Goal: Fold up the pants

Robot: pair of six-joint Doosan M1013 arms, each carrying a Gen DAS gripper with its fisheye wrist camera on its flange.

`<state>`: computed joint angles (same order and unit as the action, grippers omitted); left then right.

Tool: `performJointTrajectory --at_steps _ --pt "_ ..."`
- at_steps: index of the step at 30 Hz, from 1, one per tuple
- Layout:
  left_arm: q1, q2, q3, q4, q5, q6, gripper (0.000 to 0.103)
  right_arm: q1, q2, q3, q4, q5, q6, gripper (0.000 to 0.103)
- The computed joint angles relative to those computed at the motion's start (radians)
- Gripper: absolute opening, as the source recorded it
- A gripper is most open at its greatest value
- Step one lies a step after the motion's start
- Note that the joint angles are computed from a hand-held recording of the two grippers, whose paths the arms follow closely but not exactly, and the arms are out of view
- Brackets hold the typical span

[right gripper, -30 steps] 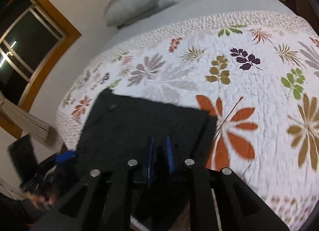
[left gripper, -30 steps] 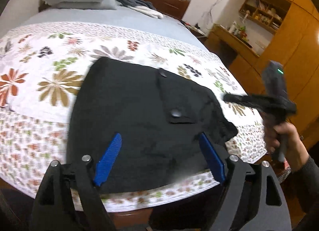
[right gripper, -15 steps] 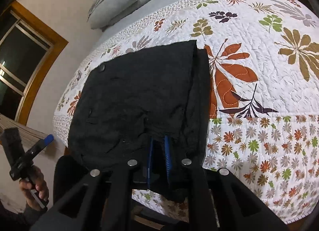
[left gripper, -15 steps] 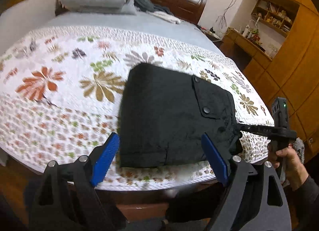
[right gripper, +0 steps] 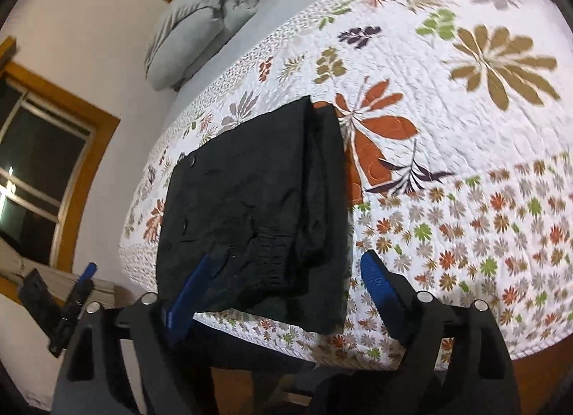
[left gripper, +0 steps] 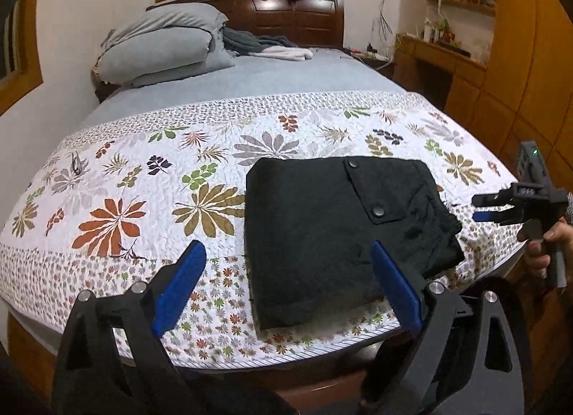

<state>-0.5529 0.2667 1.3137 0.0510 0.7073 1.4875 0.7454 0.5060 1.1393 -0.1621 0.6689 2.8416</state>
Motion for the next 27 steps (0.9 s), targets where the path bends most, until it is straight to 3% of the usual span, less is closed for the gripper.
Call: performJointTrajectory --at_steps 6,9,11,13,17,22,25,27 --pt "0.017 0.051 -0.055 -0.062 0.052 0.075 0.094 -0.009 -0.001 0.020 0.065 -0.041 -0.006 0.092" --pt "0.066 0.092 -0.109 -0.277 0.121 0.213 0.094 -0.015 0.009 0.005 0.113 -0.038 -0.051 0.093" --pt "0.136 0.141 -0.165 -0.522 0.204 0.295 0.094 -0.024 0.013 0.000 0.152 -0.042 -0.074 0.094" --pt "0.187 0.195 -0.225 -0.661 0.303 0.297 0.094 -0.031 0.009 0.008 0.165 -0.055 -0.075 0.096" --pt "0.246 0.284 -0.317 -0.806 0.459 0.265 0.095 -0.045 -0.009 0.050 0.249 -0.121 -0.115 0.098" --pt "0.260 0.385 -0.395 -0.937 0.638 0.254 0.096 -0.055 -0.025 0.100 0.362 -0.197 -0.184 0.099" --pt "0.256 0.427 -0.425 -0.960 0.683 0.219 0.096 -0.067 -0.034 0.134 0.501 -0.238 -0.314 0.099" --pt "0.255 0.455 -0.454 -0.976 0.711 0.202 0.096 -0.071 -0.031 0.132 0.519 -0.236 -0.325 0.099"
